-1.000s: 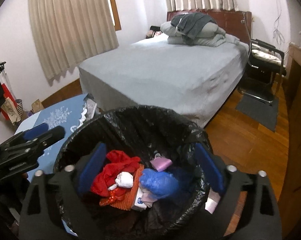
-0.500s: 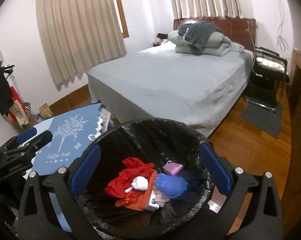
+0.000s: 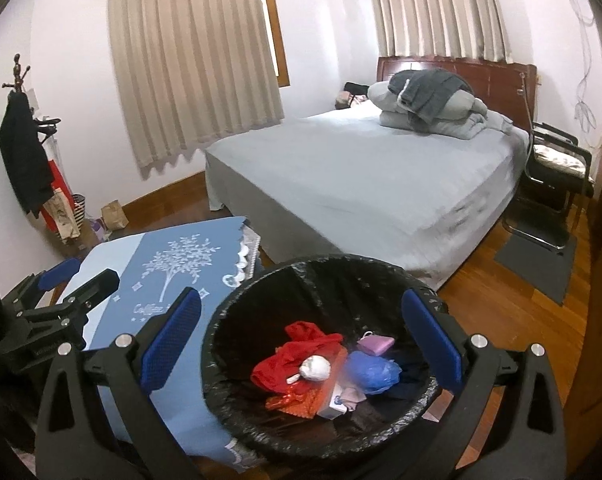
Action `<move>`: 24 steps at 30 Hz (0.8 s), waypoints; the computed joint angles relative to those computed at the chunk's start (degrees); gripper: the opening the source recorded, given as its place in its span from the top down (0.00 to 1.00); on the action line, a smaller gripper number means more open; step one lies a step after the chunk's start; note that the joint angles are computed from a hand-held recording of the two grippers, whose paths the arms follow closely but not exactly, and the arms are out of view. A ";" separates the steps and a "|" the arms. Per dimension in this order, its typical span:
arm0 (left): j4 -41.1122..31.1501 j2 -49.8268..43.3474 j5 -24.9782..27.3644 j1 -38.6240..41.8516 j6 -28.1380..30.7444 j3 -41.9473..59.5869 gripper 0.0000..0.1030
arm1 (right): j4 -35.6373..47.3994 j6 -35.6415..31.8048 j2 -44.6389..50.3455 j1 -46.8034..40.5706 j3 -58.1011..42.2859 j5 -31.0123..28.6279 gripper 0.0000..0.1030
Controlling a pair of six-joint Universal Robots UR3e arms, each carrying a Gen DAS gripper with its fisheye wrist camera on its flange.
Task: Collect trash
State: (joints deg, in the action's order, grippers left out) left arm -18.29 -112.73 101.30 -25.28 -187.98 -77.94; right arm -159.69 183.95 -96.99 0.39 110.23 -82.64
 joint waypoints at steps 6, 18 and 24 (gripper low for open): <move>1.40 4.03 1.40 -0.72 -0.14 -4.00 0.06 | 2.43 0.20 -1.26 2.11 -1.62 -1.00 0.05; 3.03 8.02 2.92 -1.57 -0.28 -7.23 0.06 | 2.52 0.16 -1.70 5.40 -2.93 -2.54 0.05; 3.32 8.80 3.67 -1.87 -0.52 -7.90 0.06 | 2.56 0.28 -1.61 6.16 -3.08 -2.76 0.05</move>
State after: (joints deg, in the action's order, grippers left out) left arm -14.96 -103.93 104.97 -27.15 -188.49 -85.84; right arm -157.13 184.23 -98.59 6.55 107.16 -85.39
